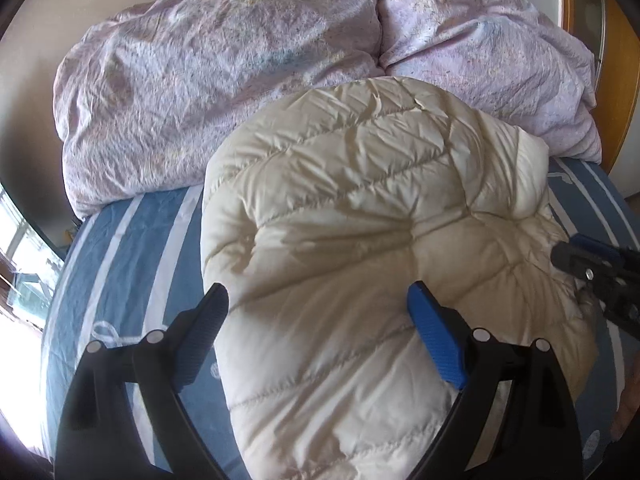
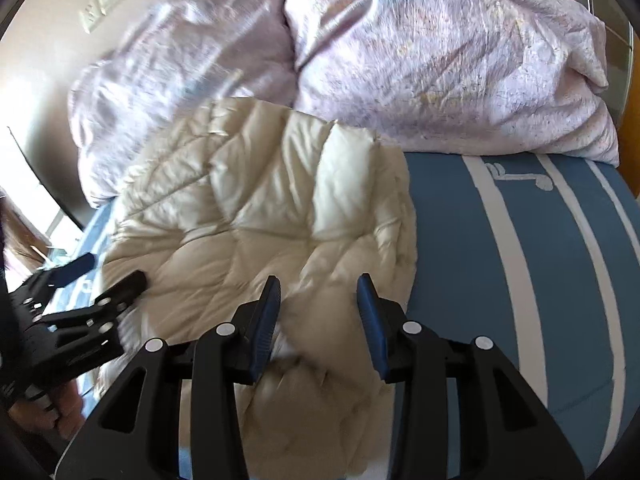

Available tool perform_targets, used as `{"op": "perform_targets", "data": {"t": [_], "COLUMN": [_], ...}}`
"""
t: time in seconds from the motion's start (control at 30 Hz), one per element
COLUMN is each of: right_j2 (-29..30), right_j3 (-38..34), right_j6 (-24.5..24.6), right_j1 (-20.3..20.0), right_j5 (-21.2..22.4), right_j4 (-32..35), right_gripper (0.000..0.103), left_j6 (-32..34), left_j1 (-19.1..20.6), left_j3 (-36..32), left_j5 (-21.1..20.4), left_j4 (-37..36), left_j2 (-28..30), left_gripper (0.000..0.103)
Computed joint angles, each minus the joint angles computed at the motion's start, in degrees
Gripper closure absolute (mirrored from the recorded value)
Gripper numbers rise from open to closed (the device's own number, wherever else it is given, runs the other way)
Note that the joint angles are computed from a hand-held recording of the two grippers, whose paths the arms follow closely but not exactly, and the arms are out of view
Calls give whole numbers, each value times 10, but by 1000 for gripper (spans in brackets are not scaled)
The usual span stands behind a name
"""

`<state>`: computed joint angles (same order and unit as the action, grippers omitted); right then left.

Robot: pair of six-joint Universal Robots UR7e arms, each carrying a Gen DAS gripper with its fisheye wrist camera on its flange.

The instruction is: Fold large clothes

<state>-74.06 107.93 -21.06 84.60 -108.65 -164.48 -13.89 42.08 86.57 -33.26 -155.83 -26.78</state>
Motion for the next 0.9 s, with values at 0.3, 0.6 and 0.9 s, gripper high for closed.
{"op": "perform_targets", "data": {"t": [0.3,0.6,0.9], "right_j2": [25,31,6], "right_j3": [10,10,28], "right_j6": [2,16,51], "right_j1": [4,7,5], "right_j5": [-83,-107,-108], "right_j4": [15,16,-14], "right_gripper": [62,60,38], "left_j6": [-33,-35,-46], "left_j1": [0,-10,-20], "left_j3": [-6,23,70], "left_j5": [-13,-11,-22], "left_j4": [39,28,-5], "left_j2": [6,-15,-51], "left_gripper": [13,13,12]}}
